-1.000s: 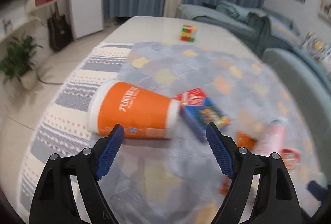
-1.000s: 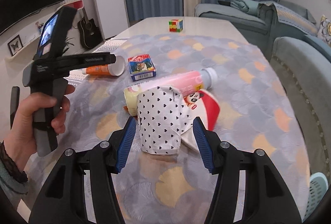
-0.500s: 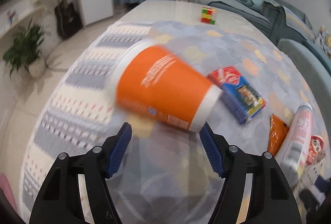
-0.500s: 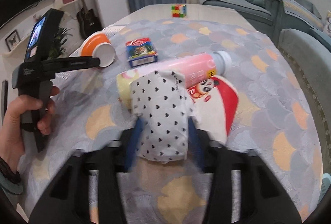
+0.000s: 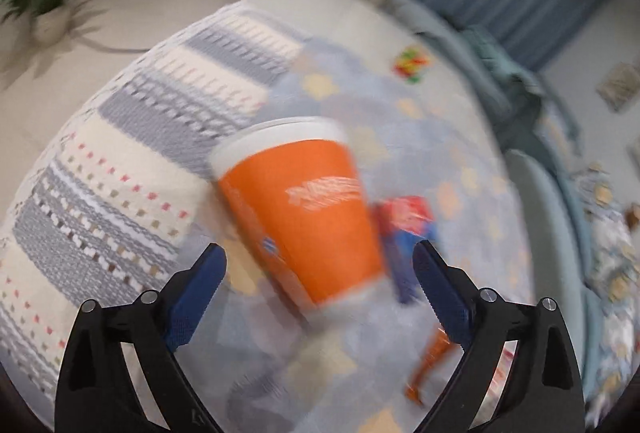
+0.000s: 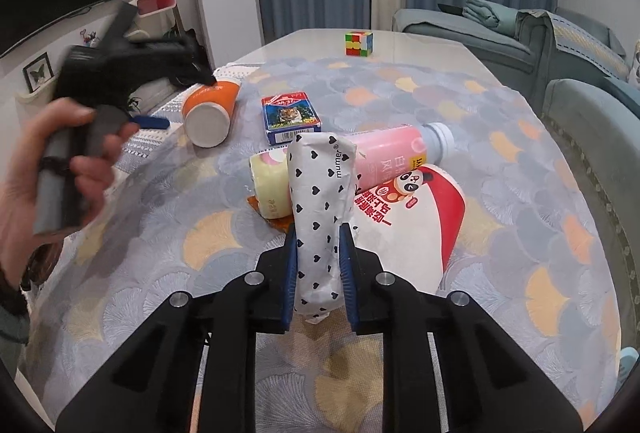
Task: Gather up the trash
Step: 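Grasp the orange paper cup with the left gripper while the right gripper grasps the white heart-print bag, then carry the cup and bag to the basket and open both grippers over it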
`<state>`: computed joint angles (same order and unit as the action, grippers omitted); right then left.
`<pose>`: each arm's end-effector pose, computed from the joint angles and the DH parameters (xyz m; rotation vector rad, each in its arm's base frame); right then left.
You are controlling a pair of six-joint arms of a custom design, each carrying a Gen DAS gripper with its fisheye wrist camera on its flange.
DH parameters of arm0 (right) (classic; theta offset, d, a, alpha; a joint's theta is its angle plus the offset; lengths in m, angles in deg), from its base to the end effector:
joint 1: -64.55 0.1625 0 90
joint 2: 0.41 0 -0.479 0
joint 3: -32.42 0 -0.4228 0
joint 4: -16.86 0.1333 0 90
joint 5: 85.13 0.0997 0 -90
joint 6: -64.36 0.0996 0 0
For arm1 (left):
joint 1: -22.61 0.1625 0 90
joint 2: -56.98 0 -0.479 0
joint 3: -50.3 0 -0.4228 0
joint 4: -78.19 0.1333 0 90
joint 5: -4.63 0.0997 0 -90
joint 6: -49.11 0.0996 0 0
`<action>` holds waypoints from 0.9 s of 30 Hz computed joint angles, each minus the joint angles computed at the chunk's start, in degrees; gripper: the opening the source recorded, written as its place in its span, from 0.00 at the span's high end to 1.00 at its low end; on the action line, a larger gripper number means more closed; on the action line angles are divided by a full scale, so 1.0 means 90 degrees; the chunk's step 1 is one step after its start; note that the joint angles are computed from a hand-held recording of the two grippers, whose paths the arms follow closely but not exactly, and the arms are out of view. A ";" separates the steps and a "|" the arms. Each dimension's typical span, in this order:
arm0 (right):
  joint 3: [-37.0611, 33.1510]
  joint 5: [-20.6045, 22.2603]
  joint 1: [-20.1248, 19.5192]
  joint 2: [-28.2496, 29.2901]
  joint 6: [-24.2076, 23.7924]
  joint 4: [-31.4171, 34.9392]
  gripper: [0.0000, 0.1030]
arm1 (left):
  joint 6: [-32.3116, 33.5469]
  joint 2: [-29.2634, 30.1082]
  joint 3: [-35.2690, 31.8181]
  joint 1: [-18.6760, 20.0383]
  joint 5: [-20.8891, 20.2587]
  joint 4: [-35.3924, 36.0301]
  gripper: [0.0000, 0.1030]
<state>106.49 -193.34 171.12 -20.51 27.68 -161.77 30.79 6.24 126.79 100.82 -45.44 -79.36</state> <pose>0.3359 -0.7705 -0.0359 1.0630 -2.4144 0.7358 0.0277 -0.8324 0.3592 -0.4744 2.4041 -1.1241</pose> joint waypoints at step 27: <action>0.1946 0.0351 -0.0070 -0.1624 0.0658 -0.1575 0.85 | 0.1550 -0.0426 0.1651 -0.1312 -0.0737 -0.1595 0.40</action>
